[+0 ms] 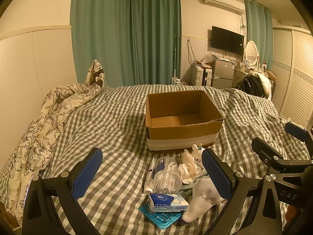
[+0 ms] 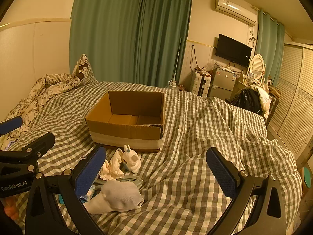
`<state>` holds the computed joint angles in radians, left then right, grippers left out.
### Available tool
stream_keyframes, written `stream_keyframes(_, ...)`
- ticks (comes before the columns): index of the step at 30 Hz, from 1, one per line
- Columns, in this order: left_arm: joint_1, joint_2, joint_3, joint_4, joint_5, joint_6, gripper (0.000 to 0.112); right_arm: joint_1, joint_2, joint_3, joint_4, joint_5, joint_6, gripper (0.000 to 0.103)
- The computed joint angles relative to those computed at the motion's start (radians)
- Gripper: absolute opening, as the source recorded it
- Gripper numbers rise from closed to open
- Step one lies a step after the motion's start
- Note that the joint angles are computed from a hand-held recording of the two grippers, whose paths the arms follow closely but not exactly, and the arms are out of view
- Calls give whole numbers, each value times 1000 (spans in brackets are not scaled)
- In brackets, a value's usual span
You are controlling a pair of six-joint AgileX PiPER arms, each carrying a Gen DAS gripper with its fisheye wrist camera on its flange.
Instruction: Organize objects
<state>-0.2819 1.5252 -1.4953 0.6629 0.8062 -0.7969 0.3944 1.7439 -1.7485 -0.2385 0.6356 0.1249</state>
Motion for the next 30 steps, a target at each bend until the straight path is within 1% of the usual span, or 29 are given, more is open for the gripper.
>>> stream_keyframes(13, 5, -11, 32, 2, -10, -9, 103, -11, 1, 6, 4, 1, 0, 103)
stream_keyframes(30, 9, -10, 32, -12, -16, 7, 103, -23, -8, 16, 24, -10, -24, 103)
